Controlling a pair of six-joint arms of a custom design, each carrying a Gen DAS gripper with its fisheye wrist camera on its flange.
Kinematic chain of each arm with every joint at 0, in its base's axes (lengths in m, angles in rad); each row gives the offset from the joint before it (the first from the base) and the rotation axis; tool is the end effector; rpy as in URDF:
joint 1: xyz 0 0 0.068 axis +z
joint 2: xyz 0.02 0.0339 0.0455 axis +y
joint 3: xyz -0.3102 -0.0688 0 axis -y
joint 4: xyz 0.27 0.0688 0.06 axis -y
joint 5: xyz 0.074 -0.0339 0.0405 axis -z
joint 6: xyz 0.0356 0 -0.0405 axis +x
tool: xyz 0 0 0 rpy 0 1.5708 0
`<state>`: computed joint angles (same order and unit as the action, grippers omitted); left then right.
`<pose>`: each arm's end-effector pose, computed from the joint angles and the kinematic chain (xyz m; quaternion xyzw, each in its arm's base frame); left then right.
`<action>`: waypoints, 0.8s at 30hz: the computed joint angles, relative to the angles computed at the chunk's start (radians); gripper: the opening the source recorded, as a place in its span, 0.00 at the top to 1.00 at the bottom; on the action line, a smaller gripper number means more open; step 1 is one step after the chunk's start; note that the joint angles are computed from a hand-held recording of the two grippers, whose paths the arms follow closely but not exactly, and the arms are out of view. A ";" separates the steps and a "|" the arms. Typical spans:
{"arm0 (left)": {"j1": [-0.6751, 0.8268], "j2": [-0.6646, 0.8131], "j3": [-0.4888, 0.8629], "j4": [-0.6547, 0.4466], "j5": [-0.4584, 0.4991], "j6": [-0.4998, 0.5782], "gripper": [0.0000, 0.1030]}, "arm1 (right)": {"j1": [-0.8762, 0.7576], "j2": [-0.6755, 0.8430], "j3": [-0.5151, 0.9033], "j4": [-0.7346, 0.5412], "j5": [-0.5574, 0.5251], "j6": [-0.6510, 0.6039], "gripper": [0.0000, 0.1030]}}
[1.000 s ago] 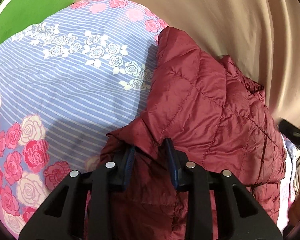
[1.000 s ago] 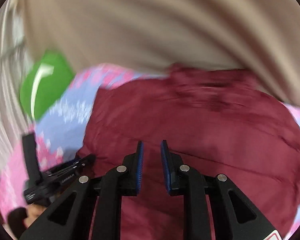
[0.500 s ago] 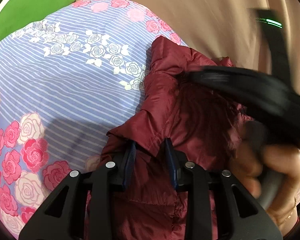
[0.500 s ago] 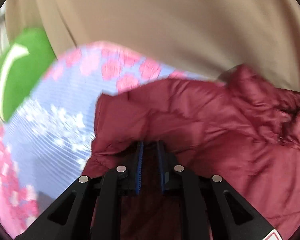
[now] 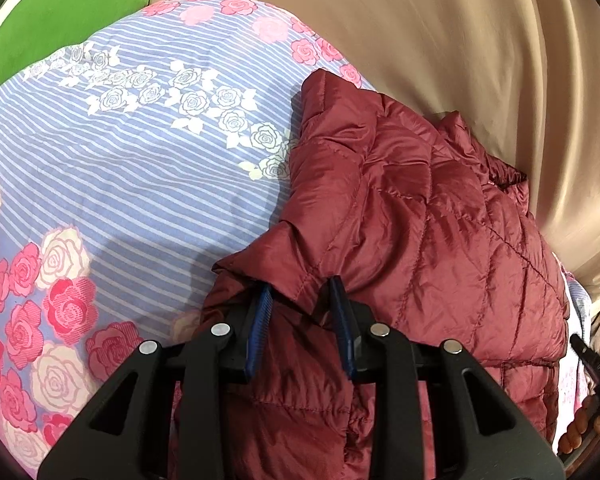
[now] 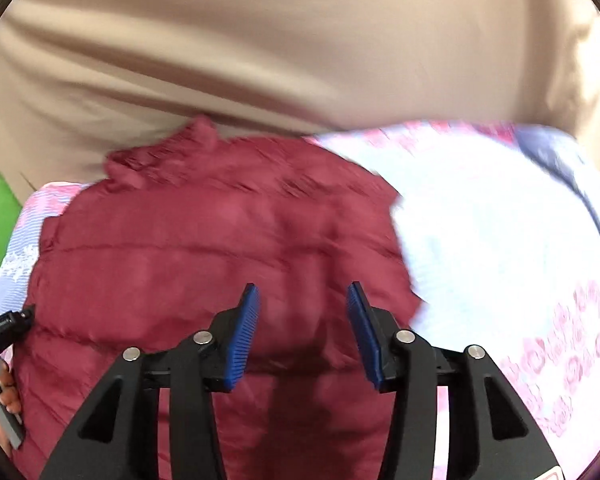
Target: Fold large clothes
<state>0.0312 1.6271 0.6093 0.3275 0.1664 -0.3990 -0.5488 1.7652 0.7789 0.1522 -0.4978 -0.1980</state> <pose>0.3145 0.0039 0.1555 -0.1578 0.8883 -0.1516 0.4038 0.3072 -0.1679 0.1478 0.0704 0.9058 0.0867 0.4088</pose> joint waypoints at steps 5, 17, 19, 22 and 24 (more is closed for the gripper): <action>-0.015 0.011 0.016 -0.009 -0.022 -0.002 0.72 | 0.046 0.124 0.124 -0.093 -0.001 0.038 0.88; -0.071 0.049 0.080 -0.062 -0.111 0.028 0.69 | 0.086 0.188 0.150 -0.025 0.036 0.098 1.00; -0.060 0.054 0.080 -0.051 -0.089 0.024 0.70 | 0.061 0.141 0.133 -0.058 0.000 0.122 0.94; -0.021 0.042 0.054 -0.018 -0.007 0.009 0.65 | -0.032 0.023 0.065 -0.144 -0.103 0.071 0.87; -0.002 -0.003 0.033 -0.069 0.024 0.031 0.59 | -0.109 -0.054 0.031 -0.243 -0.137 -0.037 0.74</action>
<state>0.0297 1.6238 0.6421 0.2587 0.1908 -0.3678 -0.6579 1.7113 0.8096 -0.0908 -0.6345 -0.2346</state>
